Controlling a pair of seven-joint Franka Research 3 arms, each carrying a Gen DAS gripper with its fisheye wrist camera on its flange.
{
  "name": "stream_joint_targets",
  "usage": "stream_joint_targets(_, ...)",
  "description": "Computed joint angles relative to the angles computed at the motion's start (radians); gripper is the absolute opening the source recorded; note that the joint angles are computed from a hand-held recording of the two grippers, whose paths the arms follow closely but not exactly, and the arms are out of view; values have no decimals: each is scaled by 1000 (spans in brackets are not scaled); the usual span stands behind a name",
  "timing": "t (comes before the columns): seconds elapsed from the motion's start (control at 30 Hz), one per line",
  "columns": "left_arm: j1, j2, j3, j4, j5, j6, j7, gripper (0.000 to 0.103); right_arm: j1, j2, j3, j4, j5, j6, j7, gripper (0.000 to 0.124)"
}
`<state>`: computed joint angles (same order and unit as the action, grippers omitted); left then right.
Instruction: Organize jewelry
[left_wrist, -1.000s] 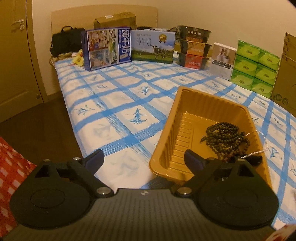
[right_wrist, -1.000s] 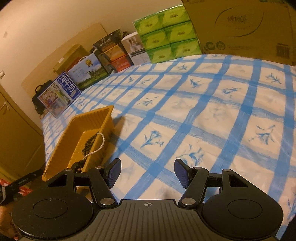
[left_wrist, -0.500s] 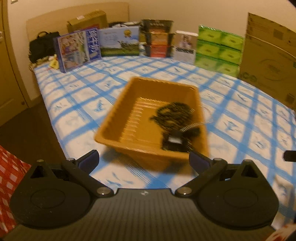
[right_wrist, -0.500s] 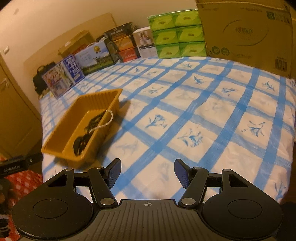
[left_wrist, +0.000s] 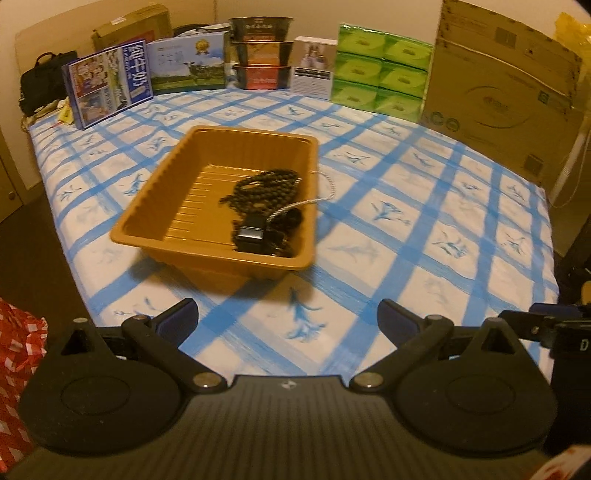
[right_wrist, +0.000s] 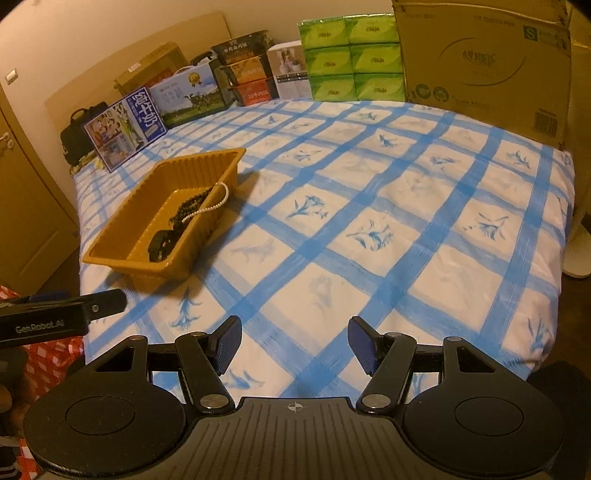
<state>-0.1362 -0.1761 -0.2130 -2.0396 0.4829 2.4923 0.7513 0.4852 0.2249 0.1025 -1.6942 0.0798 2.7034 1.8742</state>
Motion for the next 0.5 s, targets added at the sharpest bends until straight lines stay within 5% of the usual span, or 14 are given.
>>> stream_joint_targets(0.5,-19,16,-6,16,-12,-14,31,102,8,-7,-6,-4,-48,-19,38,64)
